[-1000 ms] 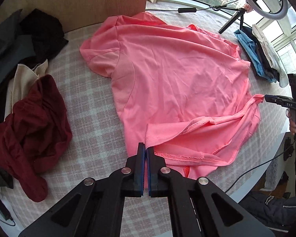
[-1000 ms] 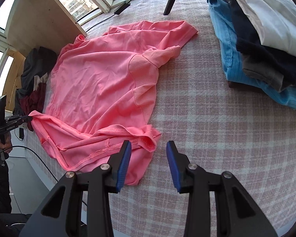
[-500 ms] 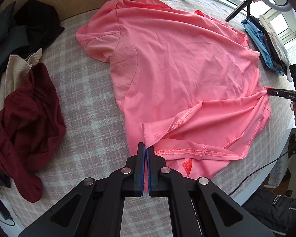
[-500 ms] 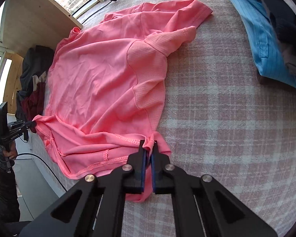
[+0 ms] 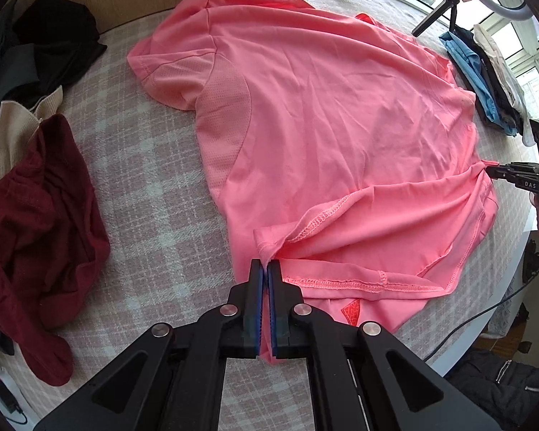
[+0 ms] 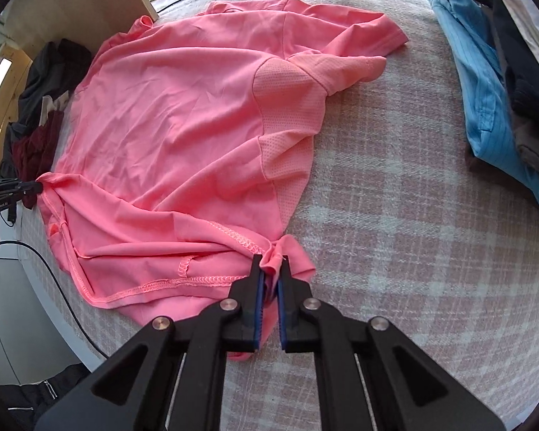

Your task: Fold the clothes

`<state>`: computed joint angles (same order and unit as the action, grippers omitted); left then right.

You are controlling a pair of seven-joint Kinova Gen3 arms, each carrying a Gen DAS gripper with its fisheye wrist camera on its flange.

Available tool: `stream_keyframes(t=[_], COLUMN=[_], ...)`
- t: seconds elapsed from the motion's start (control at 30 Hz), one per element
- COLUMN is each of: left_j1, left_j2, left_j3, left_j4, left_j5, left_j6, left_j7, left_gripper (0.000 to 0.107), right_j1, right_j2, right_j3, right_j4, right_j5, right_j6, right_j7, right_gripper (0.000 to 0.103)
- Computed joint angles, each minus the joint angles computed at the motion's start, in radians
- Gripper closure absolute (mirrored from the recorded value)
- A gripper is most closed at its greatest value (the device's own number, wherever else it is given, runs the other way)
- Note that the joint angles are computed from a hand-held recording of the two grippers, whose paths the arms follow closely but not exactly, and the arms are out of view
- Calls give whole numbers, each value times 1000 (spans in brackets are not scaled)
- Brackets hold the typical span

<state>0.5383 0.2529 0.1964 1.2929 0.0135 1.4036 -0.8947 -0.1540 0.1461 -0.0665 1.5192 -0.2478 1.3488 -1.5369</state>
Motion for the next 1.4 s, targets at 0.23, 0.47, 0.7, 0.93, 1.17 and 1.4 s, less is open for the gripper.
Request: stream_keyframes(t=[0.23,0.47,0.7,0.93,1.17,1.4], left_j1=[-1,-38,-38,-3,31,83], left_j2=[42,75,103,124,66,-51], left_j3=[-6,-18,-26,-34,-37,2], left_j4=[-60,-105,-154,-196,-247,-258], left_j5=[-10,36,28,-11,-67,-137], left_j6=[30,67,106,132,200,309], left_j7=[-32,-85,-101,-115,-103,-60], left_gripper=[104,74,81,106,106,106], right_j1=[-3,3,9,2,-15,-30], right_j2=[14,30,29,20,-41,-179], right_j3=[-2,-2,-2,-5,-6,-12], right_j4=[-4,-18,-8,4,-11,-38], right_j5=[-13,-28,-29,-32,21,53], right_j6=[-6,12,16,9,9,61], right_j7=[-21,-22,-6,-12,-14,-41], right_gripper=[96,96,96,96,98,98])
